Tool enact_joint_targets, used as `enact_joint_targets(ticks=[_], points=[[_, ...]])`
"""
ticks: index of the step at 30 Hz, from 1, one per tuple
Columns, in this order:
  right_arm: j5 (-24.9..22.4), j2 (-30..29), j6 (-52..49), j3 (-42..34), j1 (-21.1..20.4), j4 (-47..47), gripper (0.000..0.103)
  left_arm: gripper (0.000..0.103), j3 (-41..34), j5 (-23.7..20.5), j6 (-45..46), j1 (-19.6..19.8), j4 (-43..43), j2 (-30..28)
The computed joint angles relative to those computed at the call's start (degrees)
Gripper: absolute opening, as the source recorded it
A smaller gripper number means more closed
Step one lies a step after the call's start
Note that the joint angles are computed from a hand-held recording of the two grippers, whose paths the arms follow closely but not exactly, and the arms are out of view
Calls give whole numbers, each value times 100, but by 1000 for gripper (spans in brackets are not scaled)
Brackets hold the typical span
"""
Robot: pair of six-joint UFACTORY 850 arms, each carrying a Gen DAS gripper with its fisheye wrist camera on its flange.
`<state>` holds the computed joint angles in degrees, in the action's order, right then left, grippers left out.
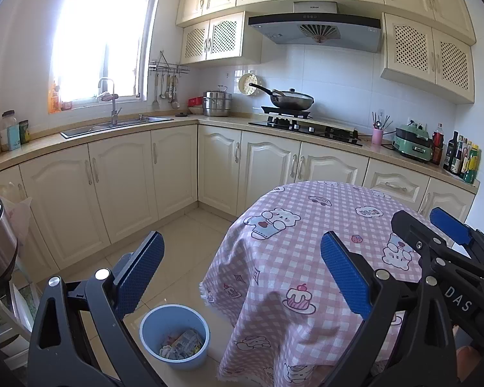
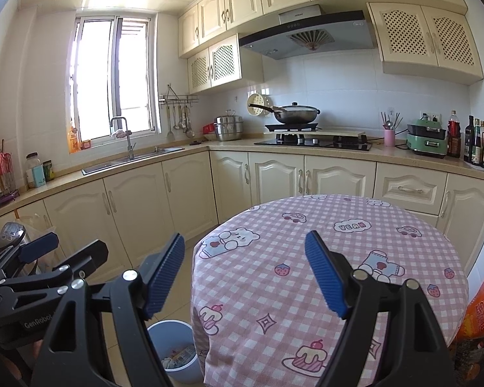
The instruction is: Collect trash
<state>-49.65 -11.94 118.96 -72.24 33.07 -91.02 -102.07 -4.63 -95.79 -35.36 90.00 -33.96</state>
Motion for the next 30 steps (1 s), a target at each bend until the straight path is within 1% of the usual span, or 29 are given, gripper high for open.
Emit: enact_joint_targets(ticks=[3, 5, 11, 13, 21, 24, 25, 26, 30], points=[[51, -27, -5, -24, -37, 1, 76, 94, -68, 6, 507, 4, -515, -40], [73, -44, -29, -45, -58, 6, 76, 94, -96, -2, 690, 2, -691, -60], [141, -71, -39, -58, -113, 19, 76, 94, -200, -28, 1751, 2, -1741, -141], [152, -81, -38, -60, -126, 18, 76, 94, -235, -35, 1958, 2, -1952, -164], [195, -87, -48, -66, -160, 7, 76, 94, -298, -89, 2226, -15, -2220, -215], [248, -101, -73, -77, -204, 11, 76, 94, -346, -126, 2589, -16, -2589, -251], [267, -106, -85, -82, -224, 17, 76, 94, -378, -142, 2913, -15, -2911, -273], [286, -111, -88, -85, -241, 19, 76, 94, -413, -160, 3059, -14, -3059, -300], [332, -116, -116, -86, -309, 35, 76, 94, -528, -229, 3542, -8, -3553, -387]])
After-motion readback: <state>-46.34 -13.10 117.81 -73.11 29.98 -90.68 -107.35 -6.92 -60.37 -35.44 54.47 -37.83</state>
